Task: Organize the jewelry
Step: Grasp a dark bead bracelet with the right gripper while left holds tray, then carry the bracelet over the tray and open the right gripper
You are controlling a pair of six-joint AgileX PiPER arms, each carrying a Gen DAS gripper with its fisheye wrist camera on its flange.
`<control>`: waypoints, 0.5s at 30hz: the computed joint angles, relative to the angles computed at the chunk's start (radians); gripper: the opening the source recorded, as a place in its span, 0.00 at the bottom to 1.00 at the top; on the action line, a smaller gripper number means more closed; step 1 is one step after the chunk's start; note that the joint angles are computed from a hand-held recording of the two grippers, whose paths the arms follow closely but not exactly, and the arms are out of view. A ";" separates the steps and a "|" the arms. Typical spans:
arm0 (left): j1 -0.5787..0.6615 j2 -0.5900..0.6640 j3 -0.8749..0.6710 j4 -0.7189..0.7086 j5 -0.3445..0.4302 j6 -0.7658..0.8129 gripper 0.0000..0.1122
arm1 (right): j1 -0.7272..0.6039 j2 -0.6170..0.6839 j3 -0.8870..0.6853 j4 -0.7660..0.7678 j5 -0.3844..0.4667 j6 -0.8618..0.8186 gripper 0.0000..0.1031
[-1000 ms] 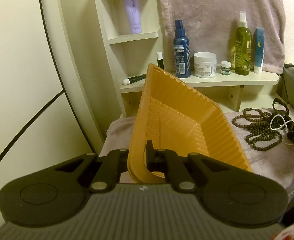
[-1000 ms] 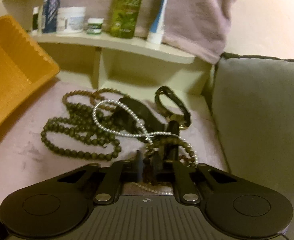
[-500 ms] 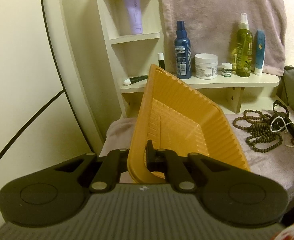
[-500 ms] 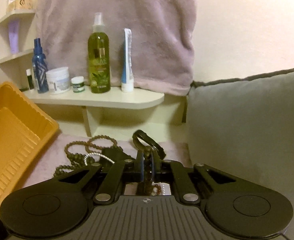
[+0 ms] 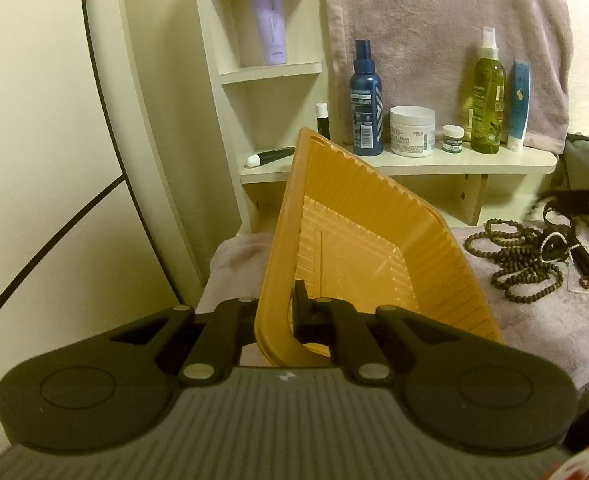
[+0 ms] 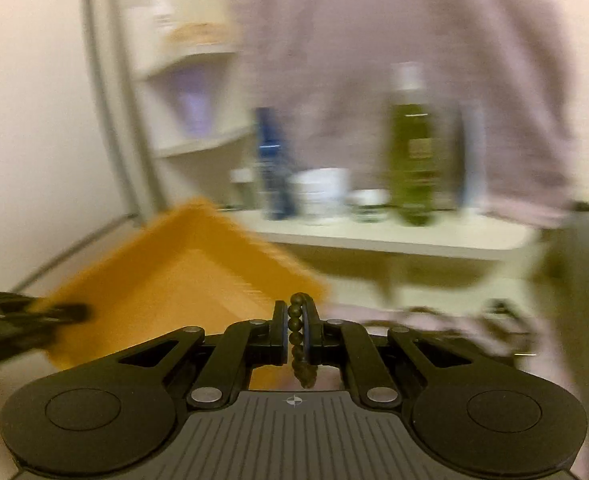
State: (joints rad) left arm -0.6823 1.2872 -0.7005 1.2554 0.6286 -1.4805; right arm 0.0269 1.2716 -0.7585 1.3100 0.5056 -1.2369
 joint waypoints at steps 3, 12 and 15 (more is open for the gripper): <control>0.006 -0.006 0.007 0.005 -0.010 -0.002 0.05 | 0.088 0.074 -0.025 0.060 0.011 -0.021 0.07; 0.021 -0.007 0.020 0.023 -0.034 -0.026 0.05 | 0.196 0.199 -0.038 0.137 0.040 -0.078 0.08; 0.027 -0.010 0.022 0.018 -0.041 -0.024 0.05 | 0.184 0.162 -0.002 0.142 0.035 -0.076 0.37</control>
